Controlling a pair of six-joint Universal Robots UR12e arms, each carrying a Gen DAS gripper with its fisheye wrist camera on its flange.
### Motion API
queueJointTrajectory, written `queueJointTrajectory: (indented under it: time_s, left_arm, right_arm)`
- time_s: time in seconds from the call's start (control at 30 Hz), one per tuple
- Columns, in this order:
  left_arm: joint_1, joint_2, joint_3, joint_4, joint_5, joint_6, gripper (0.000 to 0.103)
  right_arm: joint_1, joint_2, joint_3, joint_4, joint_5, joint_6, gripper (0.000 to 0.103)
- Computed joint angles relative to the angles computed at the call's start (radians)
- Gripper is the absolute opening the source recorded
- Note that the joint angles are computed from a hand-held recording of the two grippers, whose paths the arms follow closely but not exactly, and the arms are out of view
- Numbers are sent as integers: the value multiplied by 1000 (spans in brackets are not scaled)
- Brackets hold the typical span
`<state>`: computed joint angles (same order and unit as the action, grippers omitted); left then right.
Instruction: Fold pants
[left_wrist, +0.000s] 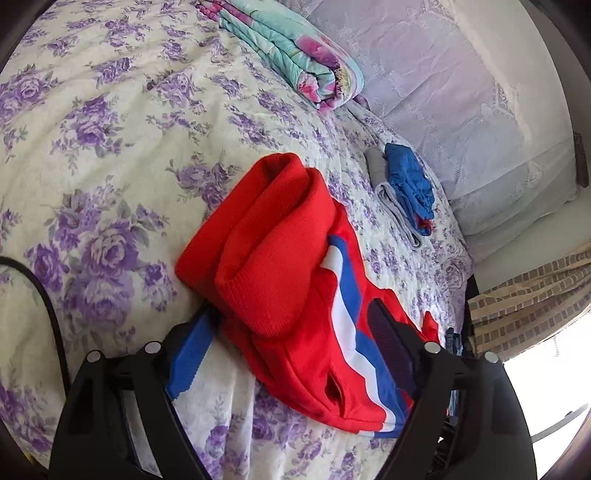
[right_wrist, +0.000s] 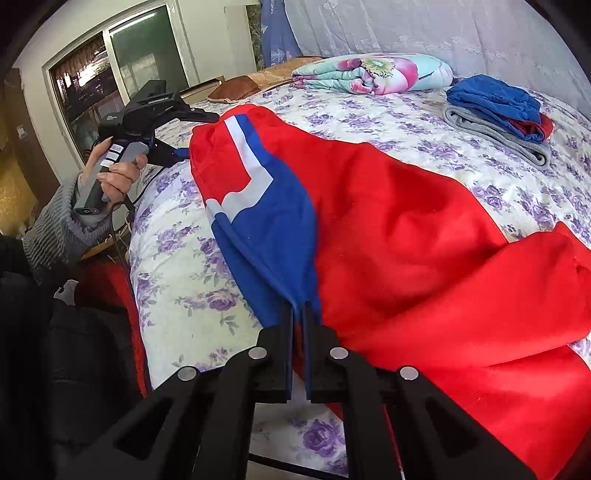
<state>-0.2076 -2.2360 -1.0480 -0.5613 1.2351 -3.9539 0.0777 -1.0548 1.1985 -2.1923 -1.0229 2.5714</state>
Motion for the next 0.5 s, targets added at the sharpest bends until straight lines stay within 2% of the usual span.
queueJointTrajectory:
  time_s: [0.07, 0.17, 0.23, 0.33, 0.4, 0.43, 0.47, 0.5]
  left_arm:
    - [8, -3, -1, 18, 10, -41, 53]
    - [15, 5, -10, 31, 3, -21, 37]
    - [10, 20, -27, 45, 31, -15, 33]
    - [7, 49, -73, 112, 59, -32, 32]
    - [0, 56, -86, 92, 103, -1, 32]
    - [-8, 54, -86, 47, 145, 14, 32]
    - [-11, 51, -100, 40, 164, 10, 32]
    - [-17, 57, -118, 76, 187, 17, 32]
  right_arm:
    - [0, 0, 0, 0, 2, 4, 5]
    - [0, 1, 0, 0, 5, 10, 5]
    - [0, 1, 1, -1, 9, 17, 5]
    - [-1, 3, 1, -1, 16, 27, 6]
    - [2, 6, -3, 3, 9, 24, 6]
    - [3, 7, -5, 6, 6, 23, 6]
    - [3, 9, -8, 10, 8, 25, 6]
    - [2, 11, -11, 16, 10, 28, 6]
